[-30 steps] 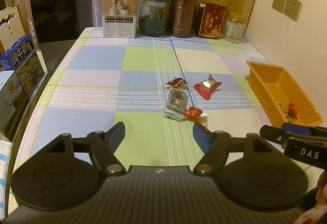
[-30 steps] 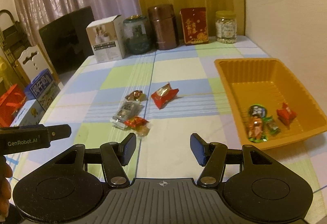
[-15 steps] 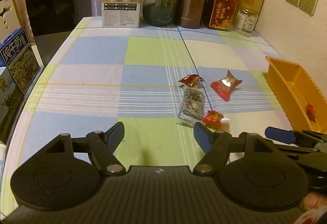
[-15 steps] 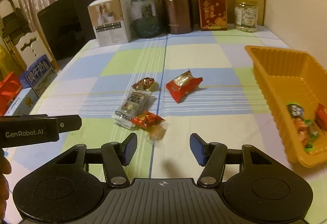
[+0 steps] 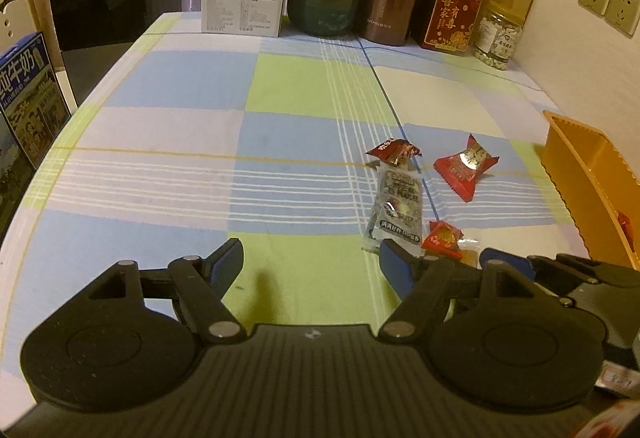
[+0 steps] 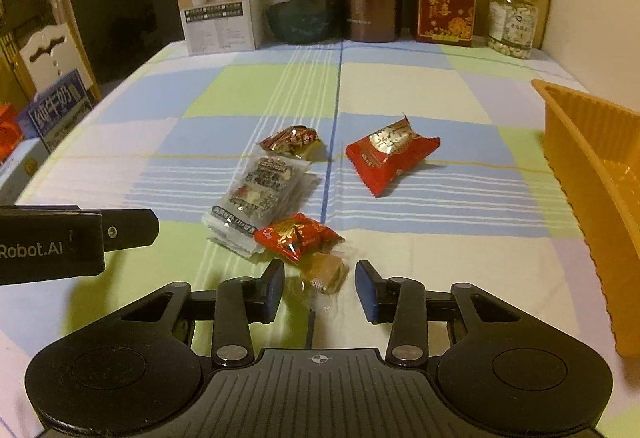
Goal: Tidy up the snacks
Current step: 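Move both open tools back toward the remaining snacks on the table, then close the right tool on the small clear-wrapped cake while the left tool grasps the clear nut bag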
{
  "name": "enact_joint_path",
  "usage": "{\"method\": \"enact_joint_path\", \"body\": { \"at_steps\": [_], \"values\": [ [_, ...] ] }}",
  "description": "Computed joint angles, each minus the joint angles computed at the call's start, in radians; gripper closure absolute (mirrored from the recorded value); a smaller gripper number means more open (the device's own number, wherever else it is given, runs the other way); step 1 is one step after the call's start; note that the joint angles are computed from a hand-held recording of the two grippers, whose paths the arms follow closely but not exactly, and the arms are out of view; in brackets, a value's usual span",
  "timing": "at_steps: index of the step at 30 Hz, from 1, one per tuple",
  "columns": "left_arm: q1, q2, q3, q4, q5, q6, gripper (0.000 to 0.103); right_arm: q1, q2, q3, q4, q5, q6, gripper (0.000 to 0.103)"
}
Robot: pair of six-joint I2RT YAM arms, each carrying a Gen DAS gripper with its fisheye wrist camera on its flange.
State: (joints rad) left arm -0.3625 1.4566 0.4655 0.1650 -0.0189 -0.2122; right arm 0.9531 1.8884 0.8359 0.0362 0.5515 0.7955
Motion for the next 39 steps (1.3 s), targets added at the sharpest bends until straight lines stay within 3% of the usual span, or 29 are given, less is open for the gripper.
{"method": "enact_joint_path", "body": {
  "at_steps": [4,19,31,33,34,39],
  "values": [
    [-0.002,0.021,0.0,0.018,0.008,0.0,0.031,0.004,0.014,0.019,-0.019,0.021,-0.02,0.078],
    [-0.084,0.148,0.072,0.098,0.013,0.038,0.033,-0.04,-0.203,-0.174,-0.035,0.055,0.047,0.079],
    [-0.124,0.375,0.252,0.093,0.005,0.093,0.05,-0.053,-0.233,-0.226,-0.003,0.047,0.069,0.079],
    [-0.13,0.386,0.257,0.105,-0.003,0.107,0.056,-0.054,-0.234,-0.226,-0.003,0.044,0.071,0.079],
    [-0.133,0.388,0.259,0.107,0.0,0.117,0.065,-0.055,-0.233,-0.227,-0.002,0.043,0.07,0.079],
    [-0.143,0.349,0.225,0.095,-0.01,0.118,0.067,-0.053,-0.239,-0.229,-0.004,0.041,0.072,0.079]
  ]
}}
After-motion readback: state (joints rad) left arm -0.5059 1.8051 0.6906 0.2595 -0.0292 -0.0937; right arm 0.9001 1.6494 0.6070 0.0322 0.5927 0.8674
